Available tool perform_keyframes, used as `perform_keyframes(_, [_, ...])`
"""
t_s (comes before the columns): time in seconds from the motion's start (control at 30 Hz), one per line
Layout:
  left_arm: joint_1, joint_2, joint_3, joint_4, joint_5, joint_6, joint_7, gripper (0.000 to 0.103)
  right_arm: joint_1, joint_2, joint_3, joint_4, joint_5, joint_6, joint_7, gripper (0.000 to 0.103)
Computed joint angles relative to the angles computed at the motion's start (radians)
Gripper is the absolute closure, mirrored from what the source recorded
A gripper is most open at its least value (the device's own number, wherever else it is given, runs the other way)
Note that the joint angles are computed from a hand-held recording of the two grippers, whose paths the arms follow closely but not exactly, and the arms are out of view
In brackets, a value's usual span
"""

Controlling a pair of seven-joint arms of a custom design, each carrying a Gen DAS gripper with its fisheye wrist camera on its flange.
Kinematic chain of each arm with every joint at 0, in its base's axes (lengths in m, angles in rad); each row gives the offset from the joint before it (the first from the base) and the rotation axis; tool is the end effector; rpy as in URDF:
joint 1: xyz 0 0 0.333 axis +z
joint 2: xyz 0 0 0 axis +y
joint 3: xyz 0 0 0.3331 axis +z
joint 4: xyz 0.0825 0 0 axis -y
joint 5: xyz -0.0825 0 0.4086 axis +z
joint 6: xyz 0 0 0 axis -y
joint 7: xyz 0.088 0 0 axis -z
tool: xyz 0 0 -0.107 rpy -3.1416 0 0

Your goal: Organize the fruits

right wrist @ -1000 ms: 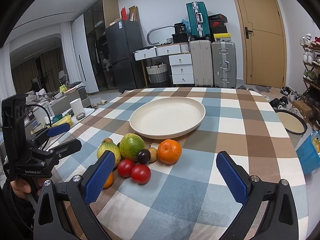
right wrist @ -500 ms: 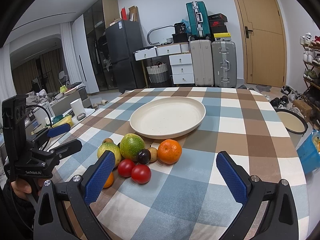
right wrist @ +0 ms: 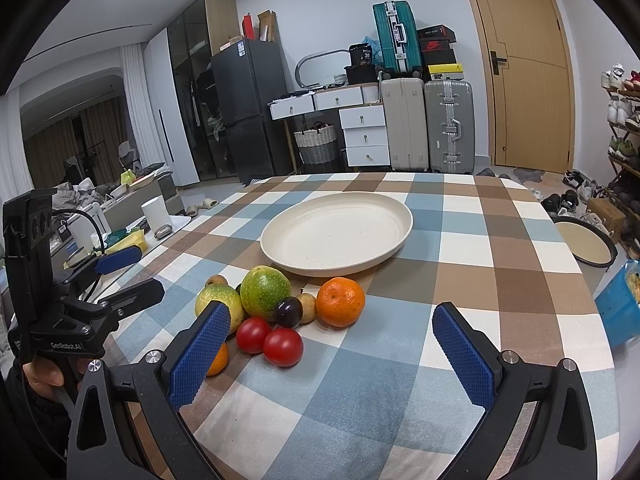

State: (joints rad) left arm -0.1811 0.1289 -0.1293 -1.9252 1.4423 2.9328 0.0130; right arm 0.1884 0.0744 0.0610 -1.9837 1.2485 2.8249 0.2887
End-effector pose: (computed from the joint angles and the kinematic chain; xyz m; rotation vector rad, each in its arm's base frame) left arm 0.5885 -0.2519 0.4877 -1.5348 1.6292 -0.9851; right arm 0.6207 0.1080 0.4941 -1.8403 1.1459 -0.4737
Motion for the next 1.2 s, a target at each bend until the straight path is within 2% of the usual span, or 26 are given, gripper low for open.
perform_keyframes(0.23, [-0.008, 0.001, -0.008, 0.001, -0.004, -0.010, 0.031, 0.001, 0.006, -0.004, -0.001, -0.013, -0.040, 0.014, 0.037, 0.000])
perform_keyframes(0.43, [-0.009, 0.008, -0.008, 0.002, -0.057, 0.002, 0.094, 0.001, 0.016, 0.015, -0.010, -0.011, -0.226, 0.023, 0.231, 0.000])
perform_keyframes(0.6, [-0.008, 0.015, -0.010, -0.006, -0.190, 0.010, 0.215, 0.001, 0.016, 0.012, -0.007, -0.021, -0.327, 0.008, 0.320, 0.000])
perform_keyframes(0.67, [0.001, 0.019, -0.017, -0.016, -0.281, 0.034, 0.300, 0.001, 0.017, 0.008, -0.011, -0.025, -0.381, -0.028, 0.366, 0.000])
perform_keyframes(0.77, [0.001, 0.024, -0.030, -0.025, -0.403, 0.021, 0.428, 0.001, 0.020, 0.007, -0.013, -0.028, -0.452, -0.053, 0.421, 0.000])
perform_keyframes(0.93, [0.001, 0.035, -0.044, -0.036, -0.558, 0.038, 0.600, 0.001, 0.011, 0.027, -0.014, 0.011, -0.491, -0.127, 0.444, 0.003])
perform_keyframes(1.0, [0.014, 0.040, -0.067, -0.040, -0.660, 0.039, 0.697, 0.001, 0.012, 0.035, -0.014, 0.023, -0.515, -0.148, 0.450, 0.004])
perform_keyframes(1.2, [0.045, 0.058, -0.133, -0.039, -0.938, -0.002, 0.971, 0.001, 0.021, 0.065, -0.015, 0.060, -0.615, -0.204, 0.493, 0.017])
